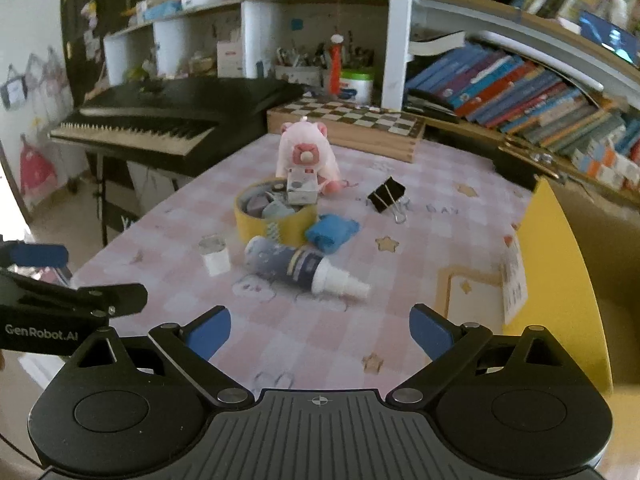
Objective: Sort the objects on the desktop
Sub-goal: 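Grasp the white plug charger with the left gripper while the right gripper grasps the spray bottle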
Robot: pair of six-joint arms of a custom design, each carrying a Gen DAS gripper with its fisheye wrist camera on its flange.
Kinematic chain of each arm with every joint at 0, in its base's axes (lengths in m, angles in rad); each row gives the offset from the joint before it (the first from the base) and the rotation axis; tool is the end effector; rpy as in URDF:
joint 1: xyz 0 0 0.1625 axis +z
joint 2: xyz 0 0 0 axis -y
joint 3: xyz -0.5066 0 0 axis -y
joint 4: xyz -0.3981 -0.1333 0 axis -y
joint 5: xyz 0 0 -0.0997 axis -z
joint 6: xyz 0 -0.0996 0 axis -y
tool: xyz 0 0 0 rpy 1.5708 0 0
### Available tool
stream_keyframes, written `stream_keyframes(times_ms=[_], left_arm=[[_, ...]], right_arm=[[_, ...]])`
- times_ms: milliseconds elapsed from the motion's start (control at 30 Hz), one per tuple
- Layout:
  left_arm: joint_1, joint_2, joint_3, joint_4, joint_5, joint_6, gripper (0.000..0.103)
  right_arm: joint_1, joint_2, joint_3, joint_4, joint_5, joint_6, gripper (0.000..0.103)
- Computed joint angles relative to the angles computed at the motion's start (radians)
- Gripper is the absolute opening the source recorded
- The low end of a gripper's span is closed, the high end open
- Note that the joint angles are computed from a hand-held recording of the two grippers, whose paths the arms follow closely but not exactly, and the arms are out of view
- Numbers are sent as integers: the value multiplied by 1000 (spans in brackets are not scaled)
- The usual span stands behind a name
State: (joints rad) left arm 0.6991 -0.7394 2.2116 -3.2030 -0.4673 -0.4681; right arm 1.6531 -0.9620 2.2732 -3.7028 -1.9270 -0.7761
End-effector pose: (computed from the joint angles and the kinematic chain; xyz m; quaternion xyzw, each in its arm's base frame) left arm -0.2543 -0.5041 0.0793 0.1291 0.8401 -0.3778 0.3673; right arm 0.1417 -0.5183 0.2026 0.3113 -0.8500 0.3140 0.2863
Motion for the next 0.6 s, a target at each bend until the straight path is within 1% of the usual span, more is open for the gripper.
stream_keyframes(times_ms=[67, 100, 133, 167, 233, 300, 400, 467, 533, 600], left_arm=[[18, 15, -31, -14, 1, 37, 96], [26, 20, -46, -13, 0, 50, 93], [32, 24, -59, -10, 0, 58, 90], [38, 29, -72, -6, 0, 64, 88], [47, 35, -92, 12, 6, 60, 83], [55, 36, -104, 31, 12, 43, 83], [66, 36, -120, 51, 13, 27, 83], [72, 39, -130, 57, 13, 20, 83], [76, 37, -137, 78, 13, 3, 83], [80, 34, -143, 106, 11, -16, 83]], right_arm=[[-2, 11, -34, 28, 1, -24, 97], [-4, 16, -52, 46, 3, -36, 97], [-4, 20, -69, 64, 4, -46, 95], [-4, 23, -85, 86, 5, -56, 91], [-3, 30, -120, 141, 5, -75, 87], [0, 35, -153, 199, 6, -95, 85], [1, 41, -185, 253, 20, -150, 82], [1, 47, -205, 286, 24, -182, 73], [2, 56, -230, 334, 16, -201, 68], [1, 63, -258, 394, 15, -210, 65]])
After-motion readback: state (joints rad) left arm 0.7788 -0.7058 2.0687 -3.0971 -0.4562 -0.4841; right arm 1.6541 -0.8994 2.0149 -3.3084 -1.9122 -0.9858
